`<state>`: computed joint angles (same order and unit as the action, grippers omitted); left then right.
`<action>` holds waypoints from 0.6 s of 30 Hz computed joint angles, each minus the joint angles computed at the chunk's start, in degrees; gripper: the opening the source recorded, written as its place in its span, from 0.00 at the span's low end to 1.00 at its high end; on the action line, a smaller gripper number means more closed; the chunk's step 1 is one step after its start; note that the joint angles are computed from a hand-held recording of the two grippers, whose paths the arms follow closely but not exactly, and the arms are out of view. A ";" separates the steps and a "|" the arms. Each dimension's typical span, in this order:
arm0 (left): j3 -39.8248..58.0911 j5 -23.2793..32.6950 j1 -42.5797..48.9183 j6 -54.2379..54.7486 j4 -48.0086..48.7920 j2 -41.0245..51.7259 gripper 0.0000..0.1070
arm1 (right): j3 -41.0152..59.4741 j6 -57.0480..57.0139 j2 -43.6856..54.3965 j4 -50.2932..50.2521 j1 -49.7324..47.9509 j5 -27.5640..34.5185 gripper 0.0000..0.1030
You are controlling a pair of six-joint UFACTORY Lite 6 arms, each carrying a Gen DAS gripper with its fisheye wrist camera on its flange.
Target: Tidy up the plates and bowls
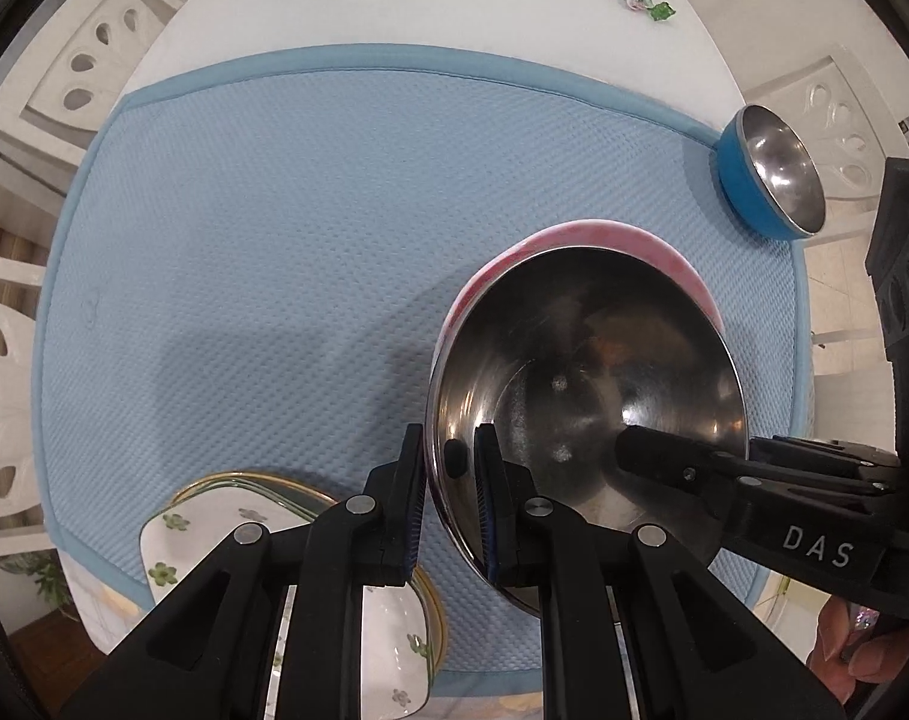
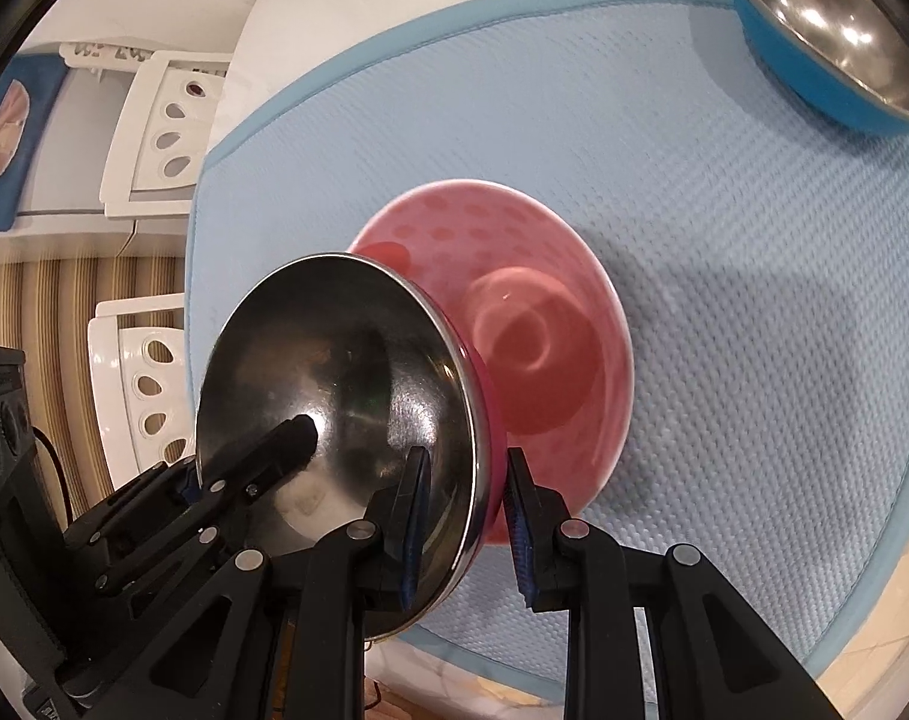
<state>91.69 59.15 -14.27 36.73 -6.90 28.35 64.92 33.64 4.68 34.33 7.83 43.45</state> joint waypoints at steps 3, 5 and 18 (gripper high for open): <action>-0.79 -0.53 -0.49 0.19 -0.03 -0.59 0.11 | -2.63 -0.44 -1.66 1.15 -0.07 -0.96 0.23; -1.24 -0.88 -0.73 0.48 -0.12 -0.93 0.11 | -3.27 -0.64 -1.91 1.42 -0.25 -1.02 0.23; -0.94 -0.51 -0.76 0.64 -0.90 -0.62 0.12 | -6.54 -2.75 -5.25 3.24 -1.95 -0.60 0.23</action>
